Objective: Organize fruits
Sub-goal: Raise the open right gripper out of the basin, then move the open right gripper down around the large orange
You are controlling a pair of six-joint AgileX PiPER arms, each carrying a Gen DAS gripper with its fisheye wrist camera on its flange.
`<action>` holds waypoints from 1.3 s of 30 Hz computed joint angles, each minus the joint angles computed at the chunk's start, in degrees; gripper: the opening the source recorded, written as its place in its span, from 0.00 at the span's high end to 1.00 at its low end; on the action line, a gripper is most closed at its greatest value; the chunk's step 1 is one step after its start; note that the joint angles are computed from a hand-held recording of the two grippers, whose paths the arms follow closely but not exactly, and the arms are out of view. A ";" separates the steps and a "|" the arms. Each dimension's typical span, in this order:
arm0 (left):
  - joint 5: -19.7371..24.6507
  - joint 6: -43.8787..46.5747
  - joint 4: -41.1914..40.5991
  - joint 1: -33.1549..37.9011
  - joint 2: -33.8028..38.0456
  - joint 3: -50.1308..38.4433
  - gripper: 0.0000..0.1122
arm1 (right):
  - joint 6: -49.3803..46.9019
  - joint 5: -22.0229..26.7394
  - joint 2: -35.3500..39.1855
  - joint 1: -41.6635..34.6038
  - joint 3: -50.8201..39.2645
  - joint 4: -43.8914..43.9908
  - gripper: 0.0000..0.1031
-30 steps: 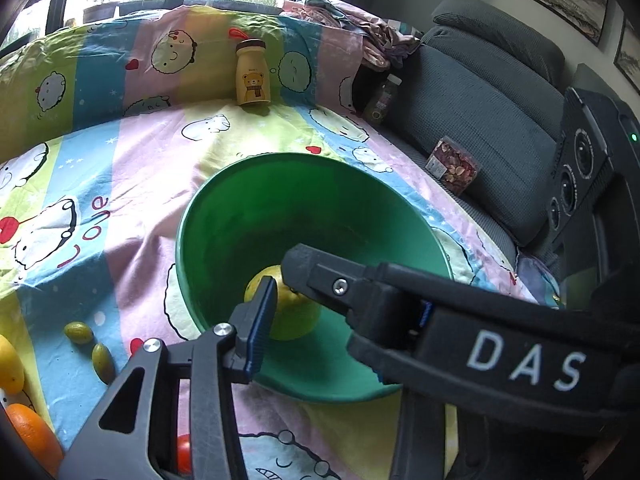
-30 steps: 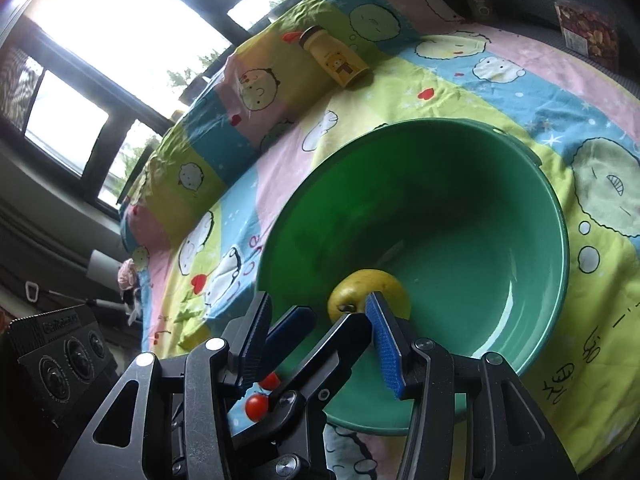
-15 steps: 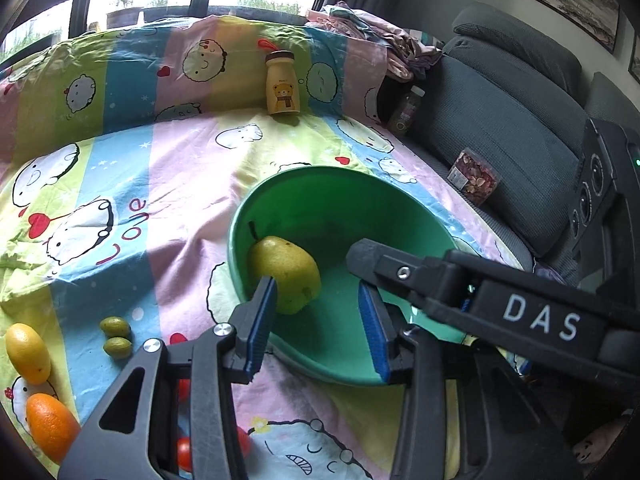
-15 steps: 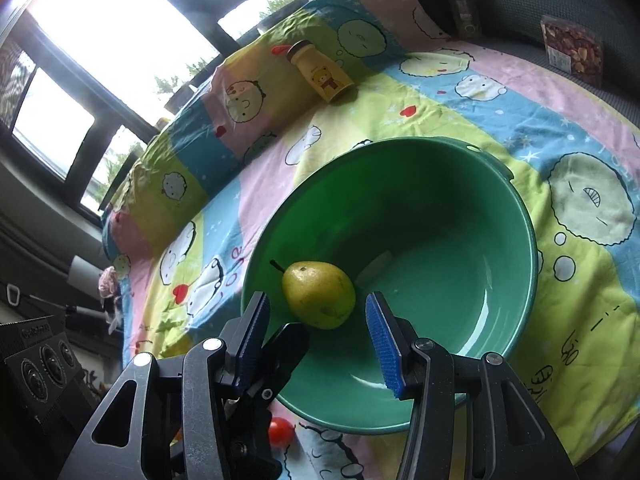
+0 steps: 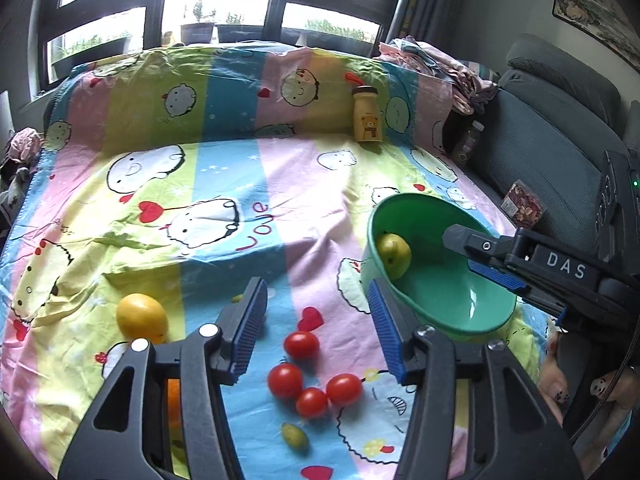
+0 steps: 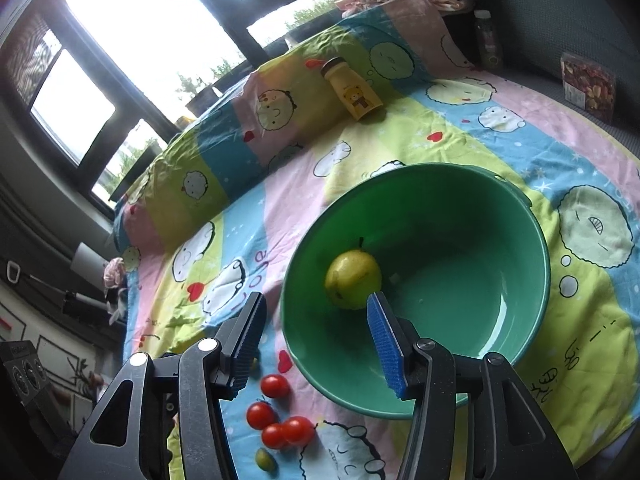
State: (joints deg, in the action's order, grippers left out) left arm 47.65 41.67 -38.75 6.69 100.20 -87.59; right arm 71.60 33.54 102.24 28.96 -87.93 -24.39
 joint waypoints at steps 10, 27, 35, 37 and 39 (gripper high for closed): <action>-4.27 0.51 -0.80 12.73 -4.27 7.92 0.39 | -7.46 1.95 5.74 4.82 -9.55 1.49 0.32; -5.91 1.12 4.37 16.51 0.00 9.73 0.30 | -22.89 16.72 22.18 8.61 -33.53 12.18 0.31; -1.92 1.62 3.85 18.73 1.54 7.55 0.25 | -27.61 16.01 24.13 8.55 -35.64 18.75 0.20; -0.27 2.04 3.34 19.48 2.06 6.82 0.23 | -28.80 16.19 24.65 8.53 -36.39 20.31 0.20; 0.34 1.51 3.76 19.67 2.42 6.41 0.23 | -30.06 16.59 25.26 8.47 -37.27 22.02 0.20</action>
State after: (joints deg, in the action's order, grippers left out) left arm 47.99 43.18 -34.99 26.36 102.61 -81.18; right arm 41.55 50.13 127.51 37.43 -125.19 -2.37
